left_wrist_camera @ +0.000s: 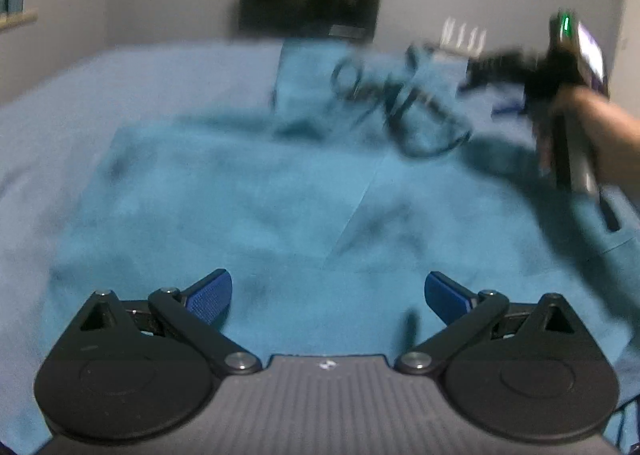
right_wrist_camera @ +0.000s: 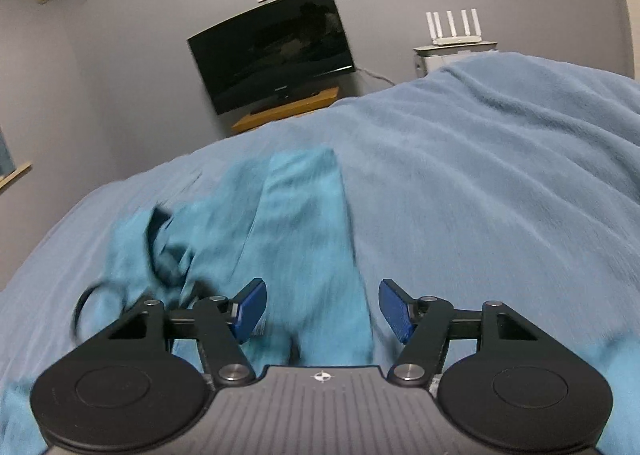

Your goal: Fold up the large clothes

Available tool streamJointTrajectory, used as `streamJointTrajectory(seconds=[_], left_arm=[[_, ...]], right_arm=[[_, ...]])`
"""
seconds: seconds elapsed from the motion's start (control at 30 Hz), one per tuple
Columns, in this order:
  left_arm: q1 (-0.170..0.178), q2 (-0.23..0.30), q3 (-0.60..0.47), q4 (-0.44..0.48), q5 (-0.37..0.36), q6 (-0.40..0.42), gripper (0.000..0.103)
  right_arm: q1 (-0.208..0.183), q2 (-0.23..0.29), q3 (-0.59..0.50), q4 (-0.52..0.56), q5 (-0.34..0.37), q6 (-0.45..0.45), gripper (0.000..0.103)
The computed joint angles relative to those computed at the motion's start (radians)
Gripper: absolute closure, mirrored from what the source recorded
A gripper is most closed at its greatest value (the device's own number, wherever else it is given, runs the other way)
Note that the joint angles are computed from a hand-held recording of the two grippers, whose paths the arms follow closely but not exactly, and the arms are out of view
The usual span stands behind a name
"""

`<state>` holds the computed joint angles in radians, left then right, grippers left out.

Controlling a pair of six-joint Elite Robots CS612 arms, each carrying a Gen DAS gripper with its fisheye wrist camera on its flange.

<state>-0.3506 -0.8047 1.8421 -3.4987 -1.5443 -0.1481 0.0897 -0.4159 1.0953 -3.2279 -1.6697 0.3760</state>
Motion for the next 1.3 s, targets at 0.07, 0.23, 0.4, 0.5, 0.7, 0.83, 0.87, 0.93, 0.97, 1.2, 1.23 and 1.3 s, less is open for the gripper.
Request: streamJointTrajectory(seconds=[0.07, 0.23, 0.4, 0.5, 0.7, 0.83, 0.87, 0.93, 0.97, 1.2, 1.23, 1.3], left_arm=[[0.003, 0.008, -0.006, 0.005, 0.001, -0.011, 0.000], [-0.002, 0.017, -0.010, -0.006, 0.012, 0.027, 0.000], [-0.004, 0.023, -0.011, -0.009, 0.020, 0.045, 0.000], [-0.006, 0.028, -0.014, -0.011, 0.022, 0.050, 0.000], [-0.009, 0.040, -0.031, -0.002, 0.029, 0.071, 0.000], [-0.006, 0.041, -0.026, -0.009, 0.020, 0.071, 0.000], [-0.005, 0.041, -0.026, -0.011, 0.019, 0.072, 0.000], [-0.005, 0.038, -0.023, -0.012, 0.018, 0.075, 0.000], [-0.005, 0.038, -0.023, -0.012, 0.016, 0.075, 0.000], [0.002, 0.031, -0.018, -0.010, -0.003, 0.069, 0.000], [0.006, 0.031, -0.018, -0.015, -0.012, 0.058, 0.000], [0.015, 0.027, -0.018, -0.018, -0.028, 0.020, 0.000]], right_arm=[[-0.001, 0.041, -0.082, 0.026, -0.013, 0.008, 0.037], [-0.003, 0.139, -0.285, 0.159, -0.037, -0.037, 0.037], [-0.022, 0.193, -0.392, 0.254, 0.003, 0.032, 0.030], [-0.049, 0.212, -0.415, 0.266, 0.138, 0.147, 0.030], [-0.080, 0.226, -0.399, 0.156, 0.342, 0.256, 0.068], [-0.080, 0.207, -0.341, -0.020, 0.373, 0.266, 0.094], [-0.080, 0.198, -0.324, -0.064, 0.379, 0.252, 0.096], [-0.075, 0.168, -0.274, -0.123, 0.381, 0.201, 0.097], [-0.074, 0.155, -0.251, -0.147, 0.389, 0.182, 0.098], [-0.069, 0.013, 0.011, -0.387, 0.457, 0.093, 0.100], [-0.068, -0.008, 0.054, -0.426, 0.464, 0.088, 0.100], [-0.068, -0.057, 0.154, -0.487, 0.470, 0.072, 0.100]])
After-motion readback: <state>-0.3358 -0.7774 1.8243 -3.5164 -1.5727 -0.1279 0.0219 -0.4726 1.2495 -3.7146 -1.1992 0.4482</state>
